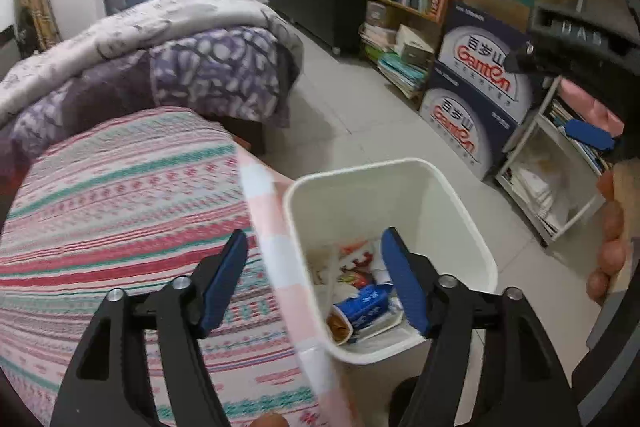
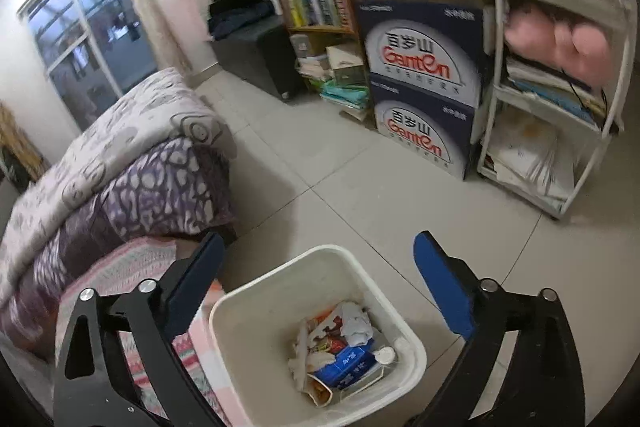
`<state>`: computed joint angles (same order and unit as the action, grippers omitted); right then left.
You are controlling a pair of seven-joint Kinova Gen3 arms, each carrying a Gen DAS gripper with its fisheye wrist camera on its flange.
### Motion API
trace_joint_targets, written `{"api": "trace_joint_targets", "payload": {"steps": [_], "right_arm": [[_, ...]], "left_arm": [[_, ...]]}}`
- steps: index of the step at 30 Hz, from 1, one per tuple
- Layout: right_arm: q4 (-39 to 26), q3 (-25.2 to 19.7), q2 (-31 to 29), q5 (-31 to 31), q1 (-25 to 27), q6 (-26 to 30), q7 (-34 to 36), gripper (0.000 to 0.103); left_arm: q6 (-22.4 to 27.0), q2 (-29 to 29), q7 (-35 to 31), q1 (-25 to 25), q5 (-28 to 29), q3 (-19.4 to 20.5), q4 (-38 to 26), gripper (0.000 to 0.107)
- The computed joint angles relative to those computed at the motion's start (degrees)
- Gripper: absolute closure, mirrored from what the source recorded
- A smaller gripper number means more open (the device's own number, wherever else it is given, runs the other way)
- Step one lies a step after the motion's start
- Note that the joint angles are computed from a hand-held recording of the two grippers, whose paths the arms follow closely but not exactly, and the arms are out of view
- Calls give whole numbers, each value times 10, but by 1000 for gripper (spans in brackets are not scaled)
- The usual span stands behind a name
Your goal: Collect trash
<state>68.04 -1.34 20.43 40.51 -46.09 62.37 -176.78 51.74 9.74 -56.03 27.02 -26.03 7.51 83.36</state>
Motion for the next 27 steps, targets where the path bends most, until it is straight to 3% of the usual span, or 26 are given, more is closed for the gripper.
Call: {"api": "trace_joint_targets", "payload": {"steps": [4, 11, 20, 27], "right_arm": [[-25, -5, 4, 20, -31, 44, 26, 7], [-17, -14, 11, 104, -121, 125, 28, 7], [33, -31, 24, 154, -170, 107, -48, 7], [47, -26, 35, 206, -196, 101, -66, 7]], "left_arm": [[10, -41, 64, 6, -42, -3, 27, 24], [31, -109, 174, -26, -117, 30, 94, 16], [55, -172, 312, -72, -245, 103, 179, 13], [31, -188, 310, -105, -242, 111, 203, 13]]}}
